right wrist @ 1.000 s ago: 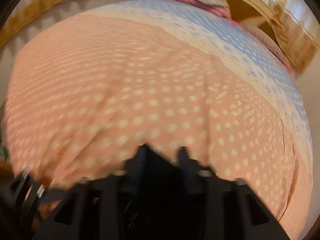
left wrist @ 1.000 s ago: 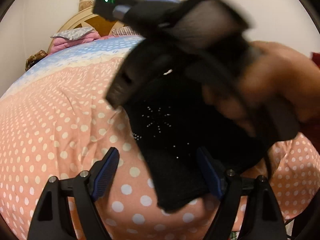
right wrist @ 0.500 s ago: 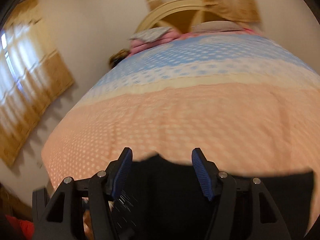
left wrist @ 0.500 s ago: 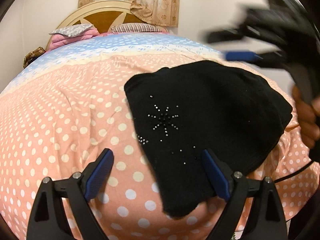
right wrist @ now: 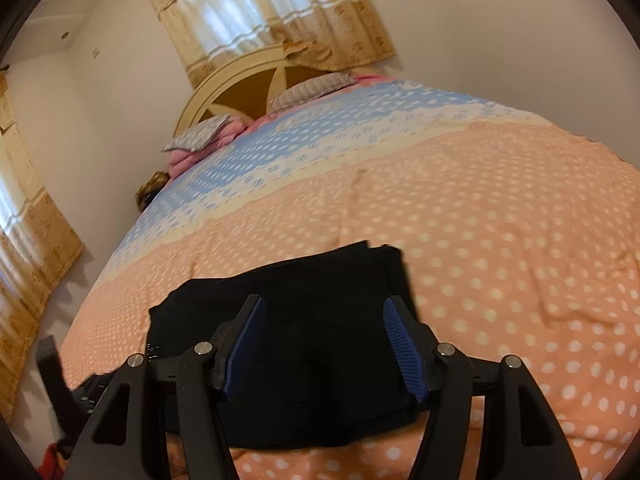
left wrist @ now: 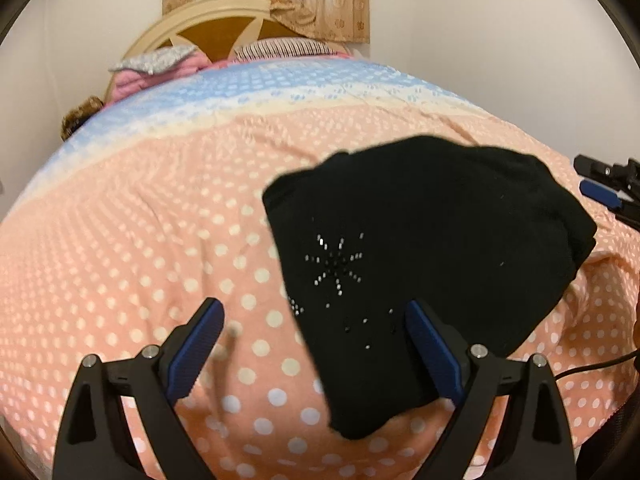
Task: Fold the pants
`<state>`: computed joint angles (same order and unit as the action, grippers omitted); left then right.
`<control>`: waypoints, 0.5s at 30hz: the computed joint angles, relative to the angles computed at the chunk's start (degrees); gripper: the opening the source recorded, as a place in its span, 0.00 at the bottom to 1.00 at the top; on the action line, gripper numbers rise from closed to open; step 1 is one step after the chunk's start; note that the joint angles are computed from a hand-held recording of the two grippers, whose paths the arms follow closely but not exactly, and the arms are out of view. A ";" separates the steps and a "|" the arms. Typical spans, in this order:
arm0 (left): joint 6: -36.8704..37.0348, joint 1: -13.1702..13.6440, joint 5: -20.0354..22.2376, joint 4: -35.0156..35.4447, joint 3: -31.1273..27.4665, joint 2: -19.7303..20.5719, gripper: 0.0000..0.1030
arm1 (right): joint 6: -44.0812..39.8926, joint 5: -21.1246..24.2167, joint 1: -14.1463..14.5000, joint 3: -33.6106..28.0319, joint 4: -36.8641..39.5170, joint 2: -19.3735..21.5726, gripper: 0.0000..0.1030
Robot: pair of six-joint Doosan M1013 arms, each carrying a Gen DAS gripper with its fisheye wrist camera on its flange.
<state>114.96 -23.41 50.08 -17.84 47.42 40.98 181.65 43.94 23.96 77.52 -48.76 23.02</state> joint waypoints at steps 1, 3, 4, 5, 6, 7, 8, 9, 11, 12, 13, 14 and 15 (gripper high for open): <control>-0.06 -0.05 -0.71 -0.02 0.28 -0.24 0.92 | 1.98 0.01 0.22 0.78 -1.55 -0.33 0.62; -0.17 -0.15 -1.44 -0.23 0.67 -0.58 0.92 | 6.02 0.30 0.39 1.87 -4.60 -0.65 0.62; -0.04 -0.27 -1.41 -0.52 0.71 -0.68 0.92 | 7.83 0.30 0.46 2.59 -6.16 -0.95 0.62; 0.12 -0.42 -1.25 -0.70 0.62 -0.68 0.92 | 9.55 0.37 0.58 3.28 -7.56 -1.27 0.62; 0.63 -0.78 -0.84 -0.93 0.29 -0.60 0.92 | 11.40 0.06 0.64 3.98 -8.81 -1.58 0.62; 1.12 -0.95 -0.50 -1.06 -0.26 -0.34 0.92 | 12.70 -0.39 0.60 4.41 -9.59 -1.77 0.62; 1.64 -1.30 -0.39 -1.18 -0.69 -0.19 0.92 | 14.22 -0.66 0.44 4.66 -10.36 -1.78 0.62; 1.94 -1.77 -0.27 -1.34 -1.46 0.06 0.92 | 14.91 -0.52 0.42 4.86 -10.65 -1.88 0.63; 1.58 -2.27 0.34 -1.77 -3.13 0.69 0.92 | 16.45 -0.79 0.33 5.49 -11.17 -2.19 0.64; 1.17 -2.53 0.42 -1.72 -3.49 0.78 0.92 | 18.06 -1.10 0.37 5.99 -12.02 -2.43 0.64; 0.34 -2.79 0.47 -1.06 -4.02 0.99 0.92 | 19.35 -1.21 0.50 6.37 -12.79 -2.63 0.64; -1.25 -3.17 0.15 0.62 -4.52 1.26 0.92 | 20.59 -1.55 0.49 6.91 -13.60 -2.90 0.65; -2.48 -3.40 -0.53 2.14 -4.34 1.21 0.92 | 20.84 -1.47 0.52 6.99 -13.72 -2.92 0.66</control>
<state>112.48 -26.81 49.55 -15.70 43.07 42.19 202.49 42.48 24.47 84.51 -62.49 20.10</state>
